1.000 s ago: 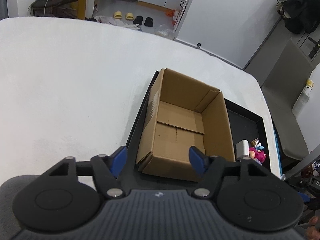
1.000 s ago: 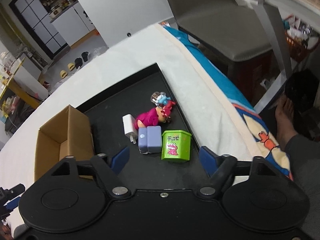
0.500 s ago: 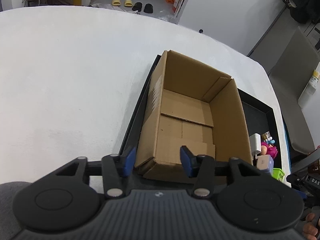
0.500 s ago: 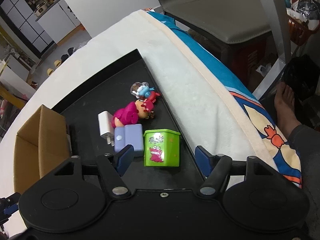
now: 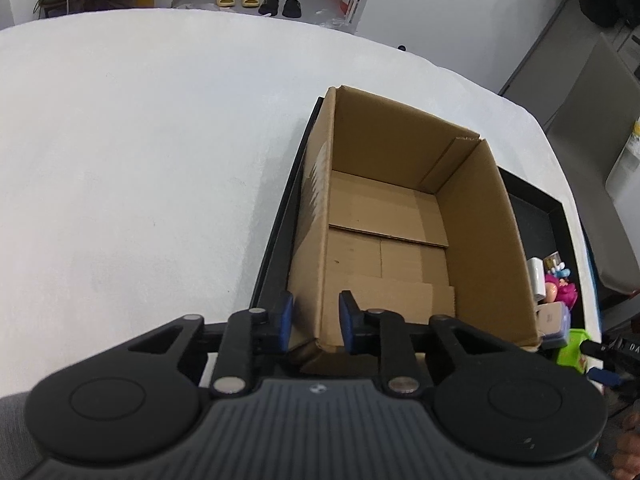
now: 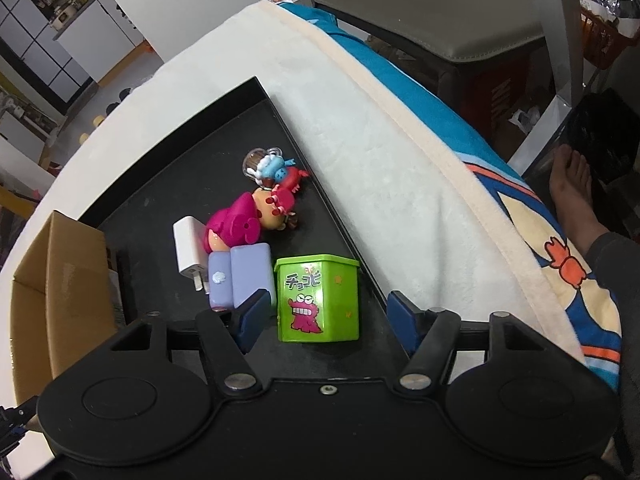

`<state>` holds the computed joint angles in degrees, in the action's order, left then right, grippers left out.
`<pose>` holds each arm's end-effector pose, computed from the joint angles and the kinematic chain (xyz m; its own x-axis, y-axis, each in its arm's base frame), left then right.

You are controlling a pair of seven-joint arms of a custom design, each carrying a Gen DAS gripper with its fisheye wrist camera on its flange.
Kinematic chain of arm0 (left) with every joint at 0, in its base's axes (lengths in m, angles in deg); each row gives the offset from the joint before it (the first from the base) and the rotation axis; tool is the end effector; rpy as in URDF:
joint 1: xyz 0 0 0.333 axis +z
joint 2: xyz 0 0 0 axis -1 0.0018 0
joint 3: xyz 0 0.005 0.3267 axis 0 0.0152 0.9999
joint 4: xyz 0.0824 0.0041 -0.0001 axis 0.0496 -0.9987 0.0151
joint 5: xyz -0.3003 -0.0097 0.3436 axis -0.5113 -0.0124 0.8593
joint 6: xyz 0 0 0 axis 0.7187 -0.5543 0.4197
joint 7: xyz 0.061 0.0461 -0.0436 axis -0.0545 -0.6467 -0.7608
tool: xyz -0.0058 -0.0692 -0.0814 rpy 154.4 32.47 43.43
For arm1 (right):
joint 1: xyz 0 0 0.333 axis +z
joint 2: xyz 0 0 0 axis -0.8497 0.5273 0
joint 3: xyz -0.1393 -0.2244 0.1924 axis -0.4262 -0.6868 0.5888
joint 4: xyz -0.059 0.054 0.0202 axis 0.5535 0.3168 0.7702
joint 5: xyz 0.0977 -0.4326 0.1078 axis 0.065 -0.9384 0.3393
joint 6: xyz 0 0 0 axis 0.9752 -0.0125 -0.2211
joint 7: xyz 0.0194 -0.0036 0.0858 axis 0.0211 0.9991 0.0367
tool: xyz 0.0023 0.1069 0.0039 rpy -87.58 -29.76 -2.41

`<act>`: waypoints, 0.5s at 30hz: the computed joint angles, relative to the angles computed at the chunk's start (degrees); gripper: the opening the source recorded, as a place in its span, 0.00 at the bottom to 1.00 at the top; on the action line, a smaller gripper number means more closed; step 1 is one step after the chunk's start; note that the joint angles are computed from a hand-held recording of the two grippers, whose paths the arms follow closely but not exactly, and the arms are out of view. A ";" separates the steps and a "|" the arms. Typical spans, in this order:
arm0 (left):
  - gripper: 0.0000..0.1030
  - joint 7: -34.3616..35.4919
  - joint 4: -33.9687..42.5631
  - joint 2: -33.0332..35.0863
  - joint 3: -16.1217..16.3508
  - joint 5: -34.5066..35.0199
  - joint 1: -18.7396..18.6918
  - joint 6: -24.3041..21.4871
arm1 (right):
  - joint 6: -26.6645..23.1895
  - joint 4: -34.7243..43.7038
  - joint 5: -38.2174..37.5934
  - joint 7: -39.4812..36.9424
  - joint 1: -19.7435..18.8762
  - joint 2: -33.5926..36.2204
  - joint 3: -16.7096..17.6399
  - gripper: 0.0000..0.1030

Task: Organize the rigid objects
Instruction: 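Move the right gripper down over the green tin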

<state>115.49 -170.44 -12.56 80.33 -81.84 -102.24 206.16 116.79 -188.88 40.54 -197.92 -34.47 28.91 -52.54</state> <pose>0.5186 -0.1628 0.3982 -0.3160 -0.9249 0.2115 -0.8653 0.1895 -0.4641 0.3318 0.2979 0.3497 -0.7715 -0.5736 -0.2754 -0.4510 0.7983 -0.3992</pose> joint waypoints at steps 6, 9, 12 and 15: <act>0.13 5.30 0.88 1.13 1.07 -2.81 -0.19 -0.41 | -0.68 0.23 0.30 0.20 0.10 0.50 -0.16 0.61; 0.13 7.75 1.10 1.32 1.03 -3.71 0.06 -0.61 | -0.79 0.34 0.04 0.42 0.12 0.68 -0.12 0.61; 0.13 8.73 1.66 1.53 1.01 -3.99 0.68 -1.60 | -1.02 0.29 0.21 0.49 0.32 0.31 -0.21 0.56; 0.13 9.49 2.01 1.51 0.92 -3.66 1.26 -2.63 | -0.07 -0.43 -0.47 1.36 0.21 -0.71 0.05 0.40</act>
